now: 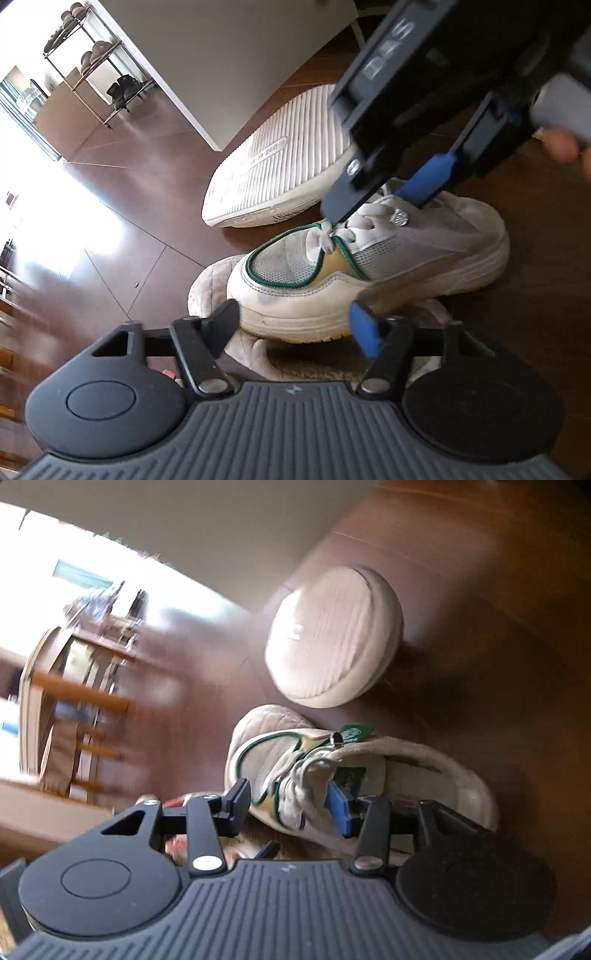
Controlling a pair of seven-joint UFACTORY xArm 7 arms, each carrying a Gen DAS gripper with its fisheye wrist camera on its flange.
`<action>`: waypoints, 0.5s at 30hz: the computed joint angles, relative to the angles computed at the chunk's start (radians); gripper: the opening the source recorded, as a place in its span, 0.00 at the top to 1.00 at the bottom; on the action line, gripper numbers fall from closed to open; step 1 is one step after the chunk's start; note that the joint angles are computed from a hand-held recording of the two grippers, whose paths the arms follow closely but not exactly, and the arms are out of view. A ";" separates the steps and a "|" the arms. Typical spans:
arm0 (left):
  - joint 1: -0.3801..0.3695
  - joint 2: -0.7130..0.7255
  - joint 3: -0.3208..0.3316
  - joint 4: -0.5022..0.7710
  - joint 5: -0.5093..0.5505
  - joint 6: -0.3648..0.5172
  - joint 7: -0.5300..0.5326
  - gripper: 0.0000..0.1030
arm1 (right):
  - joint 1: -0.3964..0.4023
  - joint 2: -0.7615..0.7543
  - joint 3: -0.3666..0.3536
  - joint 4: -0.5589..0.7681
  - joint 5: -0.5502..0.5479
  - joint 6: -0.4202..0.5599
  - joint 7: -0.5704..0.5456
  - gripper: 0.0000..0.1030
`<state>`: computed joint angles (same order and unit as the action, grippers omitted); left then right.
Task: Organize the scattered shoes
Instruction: 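Grasp the second white sneaker with the right tool and place it beside the first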
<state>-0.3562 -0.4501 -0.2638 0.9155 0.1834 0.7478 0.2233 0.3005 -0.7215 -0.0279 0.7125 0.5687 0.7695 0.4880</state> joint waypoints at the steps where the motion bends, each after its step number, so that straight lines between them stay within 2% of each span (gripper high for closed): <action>1: 0.002 0.003 -0.003 -0.002 0.003 0.002 -0.005 0.52 | 0.007 0.009 0.002 -0.007 0.006 -0.016 -0.009 0.77; 2: 0.004 0.007 -0.006 -0.004 0.006 0.003 -0.011 0.56 | 0.020 0.018 0.003 -0.021 0.015 -0.046 -0.034 0.85; 3: 0.002 0.007 -0.006 -0.005 0.005 0.012 -0.013 0.73 | 0.033 0.026 0.003 -0.031 0.022 -0.072 -0.059 0.92; 4: 0.000 0.000 -0.007 -0.009 0.008 0.024 -0.011 0.85 | 0.043 0.026 -0.002 -0.034 0.019 -0.088 -0.093 0.92; 7: -0.007 -0.038 -0.007 -0.027 0.009 0.054 -0.008 0.85 | 0.086 -0.016 -0.027 -0.049 -0.016 -0.125 -0.268 0.93; 10: -0.046 -0.110 0.027 -0.034 -0.064 0.131 0.035 0.84 | 0.151 -0.087 -0.111 -0.041 -0.036 -0.060 -0.499 0.93; 12: -0.072 -0.177 0.047 -0.036 -0.113 0.202 0.080 0.81 | 0.191 -0.133 -0.176 -0.019 -0.038 0.021 -0.674 0.93; 14: -0.095 -0.235 0.061 -0.031 -0.160 0.282 0.125 0.80 | 0.251 -0.184 -0.273 0.025 -0.040 0.180 -0.867 0.93; 15: -0.113 -0.249 0.079 -0.016 -0.204 0.345 0.150 0.67 | 0.276 -0.198 -0.314 0.055 -0.047 0.262 -0.945 0.93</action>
<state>-0.4688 -0.6990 -0.1849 0.8998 -0.0210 1.0927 0.3731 0.5765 -0.9193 -0.3418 0.7672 0.5218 1.0320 -0.4575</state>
